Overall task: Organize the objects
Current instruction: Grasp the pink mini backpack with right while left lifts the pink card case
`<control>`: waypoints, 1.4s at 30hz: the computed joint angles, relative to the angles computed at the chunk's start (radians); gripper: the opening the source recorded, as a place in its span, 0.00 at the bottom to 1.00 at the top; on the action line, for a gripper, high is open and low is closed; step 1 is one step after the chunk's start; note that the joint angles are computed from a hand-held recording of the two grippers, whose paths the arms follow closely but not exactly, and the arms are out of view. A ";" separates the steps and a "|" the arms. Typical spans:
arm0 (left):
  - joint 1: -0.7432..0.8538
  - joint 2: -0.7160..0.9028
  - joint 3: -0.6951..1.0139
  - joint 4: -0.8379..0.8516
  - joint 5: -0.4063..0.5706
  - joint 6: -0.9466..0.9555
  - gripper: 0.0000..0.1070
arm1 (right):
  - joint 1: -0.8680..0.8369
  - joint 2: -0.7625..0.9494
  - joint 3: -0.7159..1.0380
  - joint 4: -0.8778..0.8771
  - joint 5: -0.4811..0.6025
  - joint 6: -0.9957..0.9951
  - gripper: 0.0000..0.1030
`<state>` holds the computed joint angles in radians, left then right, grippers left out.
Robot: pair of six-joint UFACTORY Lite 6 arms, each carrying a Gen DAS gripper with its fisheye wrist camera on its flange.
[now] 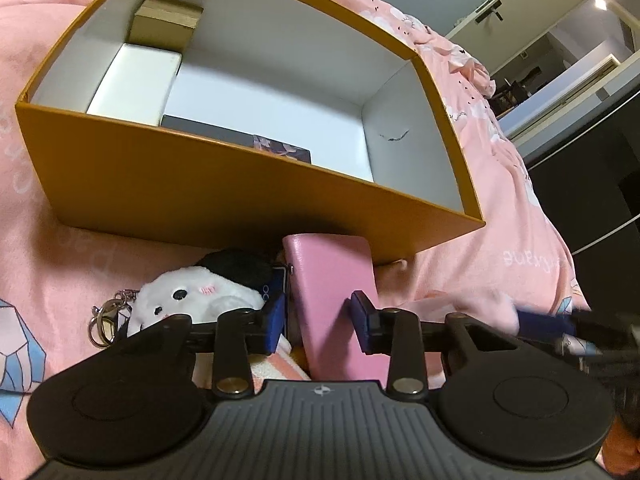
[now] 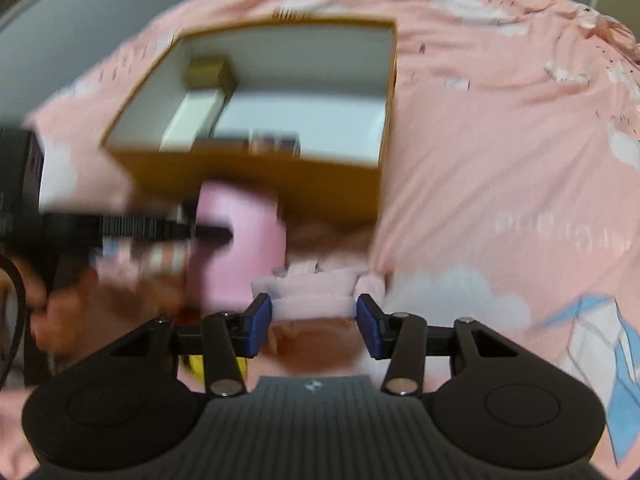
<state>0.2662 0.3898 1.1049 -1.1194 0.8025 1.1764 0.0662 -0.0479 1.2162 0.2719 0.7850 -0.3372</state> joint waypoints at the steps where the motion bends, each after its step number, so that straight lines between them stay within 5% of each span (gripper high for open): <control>1: 0.002 0.002 0.002 -0.001 0.002 -0.002 0.35 | 0.010 -0.002 -0.016 0.011 -0.063 -0.001 0.48; 10: -0.007 -0.010 -0.003 0.001 -0.015 0.021 0.31 | 0.075 0.025 -0.148 0.139 -0.431 -0.116 0.55; 13: -0.007 -0.018 -0.010 0.000 -0.020 0.026 0.30 | 0.056 -0.001 -0.159 0.197 -0.415 -0.199 0.64; 20: -0.022 -0.048 -0.028 0.011 -0.047 0.052 0.30 | -0.091 -0.057 -0.186 0.264 -0.272 -0.390 0.60; 23: -0.039 -0.062 -0.030 0.027 -0.064 0.057 0.30 | -0.103 0.009 -0.148 0.156 -0.234 -0.428 0.58; 30: -0.047 -0.025 0.015 0.059 -0.044 -0.024 0.29 | -0.151 0.245 0.009 0.380 -0.128 -0.799 0.60; 33: -0.052 -0.021 0.019 0.062 -0.039 -0.039 0.27 | -0.158 0.309 0.041 0.447 -0.090 -0.840 0.51; 37: -0.045 -0.040 0.012 0.067 -0.028 -0.046 0.25 | -0.152 0.271 -0.018 0.472 -0.135 -0.840 0.20; 42: 0.016 -0.059 0.020 0.069 0.074 -0.057 0.19 | -0.169 0.168 -0.074 0.435 -0.122 -0.756 0.14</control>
<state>0.2820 0.3308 1.1249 -1.0500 0.8761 1.1199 -0.1026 0.1202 1.1419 0.7069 0.6631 -1.0934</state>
